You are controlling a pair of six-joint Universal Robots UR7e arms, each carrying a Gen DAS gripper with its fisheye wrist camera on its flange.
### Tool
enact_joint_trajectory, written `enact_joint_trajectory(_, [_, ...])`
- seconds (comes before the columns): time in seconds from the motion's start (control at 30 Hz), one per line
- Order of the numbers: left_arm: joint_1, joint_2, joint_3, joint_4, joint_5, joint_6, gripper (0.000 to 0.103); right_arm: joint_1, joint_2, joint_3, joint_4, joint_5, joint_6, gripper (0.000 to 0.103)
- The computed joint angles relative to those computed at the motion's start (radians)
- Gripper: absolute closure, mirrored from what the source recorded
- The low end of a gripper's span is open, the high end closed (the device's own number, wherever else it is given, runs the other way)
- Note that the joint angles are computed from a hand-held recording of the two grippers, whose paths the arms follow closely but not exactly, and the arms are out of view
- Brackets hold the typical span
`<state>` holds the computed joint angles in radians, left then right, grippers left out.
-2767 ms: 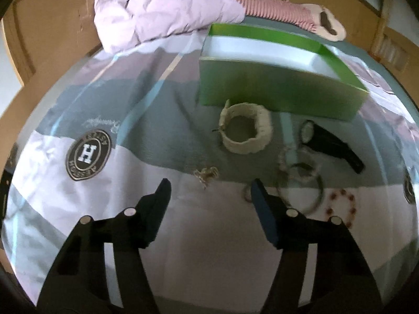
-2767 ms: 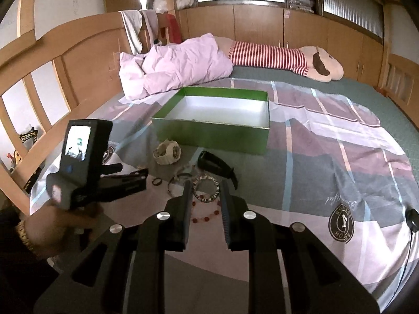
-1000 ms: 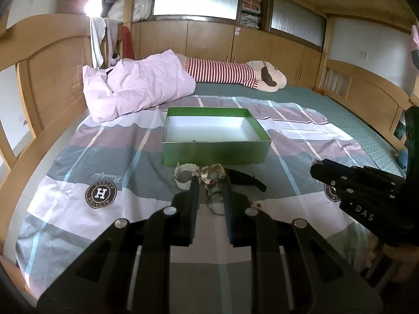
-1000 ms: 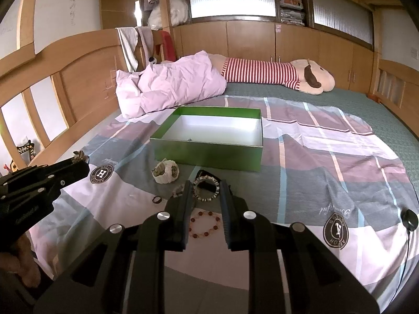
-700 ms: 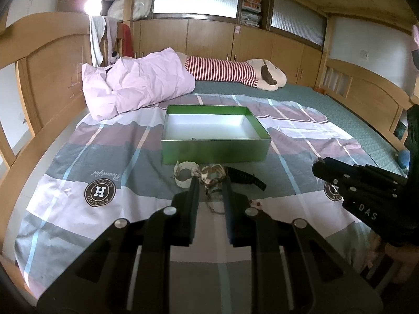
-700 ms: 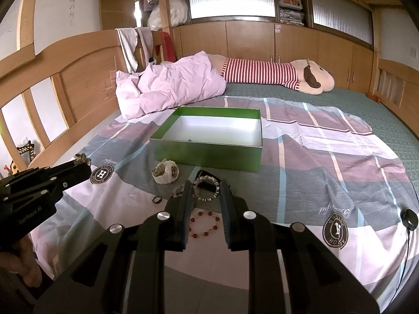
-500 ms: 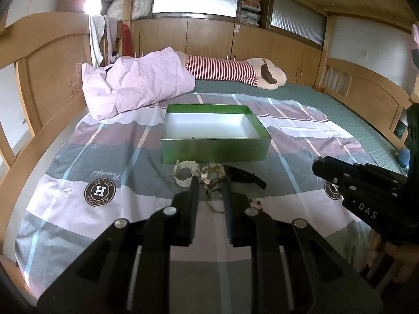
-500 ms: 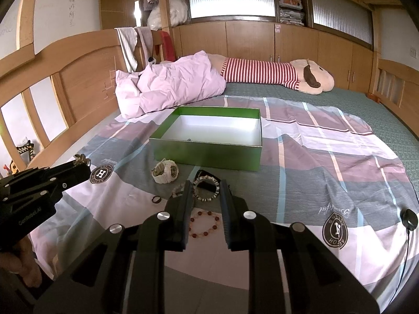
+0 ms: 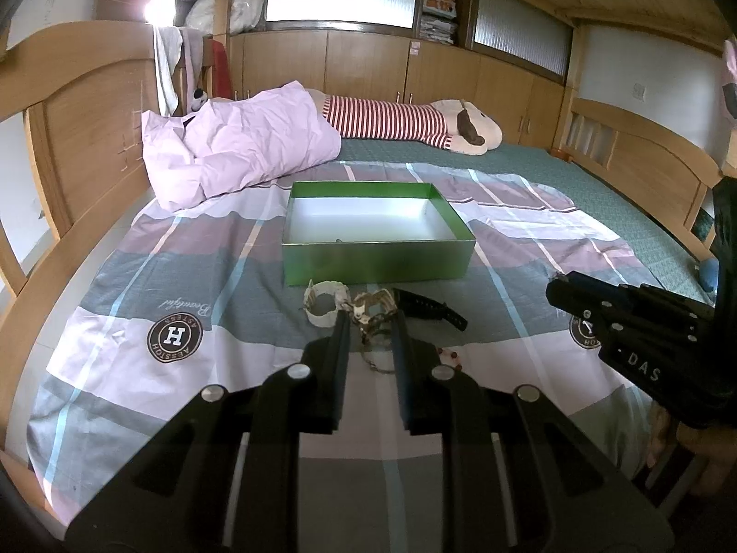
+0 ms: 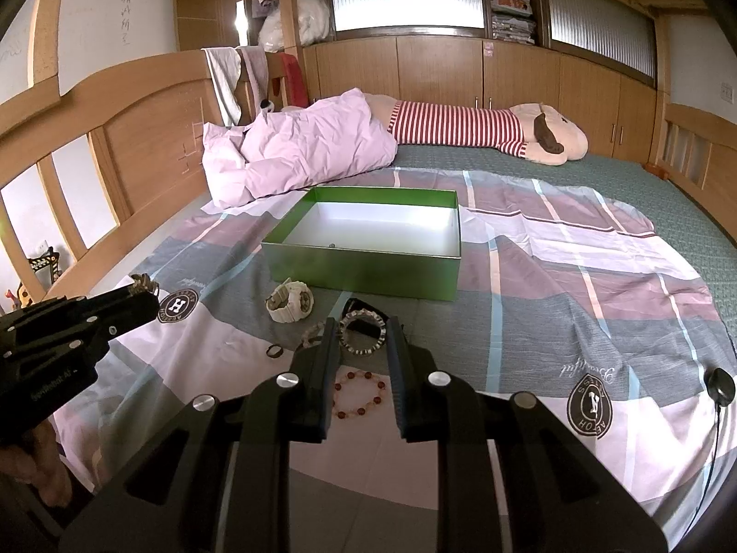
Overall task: Organize jewelry
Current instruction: 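Carry the gold charm with the left tool while the right tool carries the white-bead bracelet toward the box, then lower both held items into the green box and open both tools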
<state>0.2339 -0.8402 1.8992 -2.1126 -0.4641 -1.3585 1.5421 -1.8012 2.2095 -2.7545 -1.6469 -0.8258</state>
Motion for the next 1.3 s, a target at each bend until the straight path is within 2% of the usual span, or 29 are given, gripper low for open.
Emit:
enact_joint_trajectory(0.17, [0.025, 0.001, -0.009, -0.063, 0.001, 0.056, 0.085, 0.008, 0.034, -0.016, -0.036, 0.005, -0.002, 0.082])
enact_joint_trajectory(0.23, [0.045, 0.006, -0.036, -0.082, 0.027, 0.106, 0.085, 0.021, 0.07, -0.042, -0.056, 0.009, -0.002, 0.082])
enact_joint_trajectory(0.3, [0.065, 0.014, -0.055, -0.144, 0.042, 0.181, 0.085, 0.039, 0.113, -0.078, -0.059, 0.007, 0.002, 0.082])
enact_joint_trajectory(0.43, [0.137, 0.055, -0.107, -0.337, 0.046, 0.385, 0.085, 0.059, 0.217, -0.173, -0.046, -0.006, 0.064, 0.082])
enact_joint_trajectory(0.57, [0.226, 0.116, -0.19, -0.47, 0.043, 0.574, 0.085, 0.071, 0.329, -0.266, -0.067, -0.009, 0.095, 0.082])
enact_joint_trajectory(0.7, [0.311, 0.177, -0.27, -0.556, 0.032, 0.695, 0.085, 0.072, 0.441, -0.358, -0.079, -0.028, 0.123, 0.082])
enact_joint_trajectory(0.87, [0.401, 0.224, -0.346, -0.58, -0.025, 0.731, 0.085, 0.073, 0.552, -0.437, -0.092, -0.056, 0.13, 0.082])
enact_joint_trajectory(0.93, [0.425, 0.234, -0.365, -0.558, -0.042, 0.725, 0.085, 0.069, 0.591, -0.456, -0.103, -0.093, 0.122, 0.082])
enact_joint_trajectory(1.07, [0.447, 0.242, -0.369, -0.545, -0.064, 0.725, 0.084, 0.061, 0.624, -0.462, -0.126, -0.122, 0.087, 0.081])
enact_joint_trajectory(1.1, [0.449, 0.243, -0.365, -0.552, -0.067, 0.728, 0.072, 0.058, 0.626, -0.464, -0.126, -0.123, 0.086, 0.076])
enact_joint_trajectory(1.13, [0.45, 0.244, -0.36, -0.559, -0.062, 0.728, 0.036, 0.057, 0.625, -0.466, -0.124, -0.124, 0.089, 0.053])
enact_joint_trajectory(1.17, [0.449, 0.248, -0.363, -0.557, -0.045, 0.722, 0.02, 0.053, 0.615, -0.467, -0.108, -0.114, 0.103, 0.044])
enact_joint_trajectory(1.2, [0.439, 0.251, -0.355, -0.574, 0.003, 0.718, 0.016, 0.048, 0.601, -0.466, -0.091, -0.084, 0.113, 0.044])
enact_joint_trajectory(1.23, [0.428, 0.247, -0.341, -0.63, 0.02, 0.756, 0.016, 0.05, 0.593, -0.468, -0.087, -0.075, 0.117, 0.044])
enact_joint_trajectory(1.3, [0.411, 0.229, -0.334, -0.653, 0.013, 0.788, 0.016, 0.053, 0.557, -0.46, -0.083, -0.044, 0.135, 0.043])
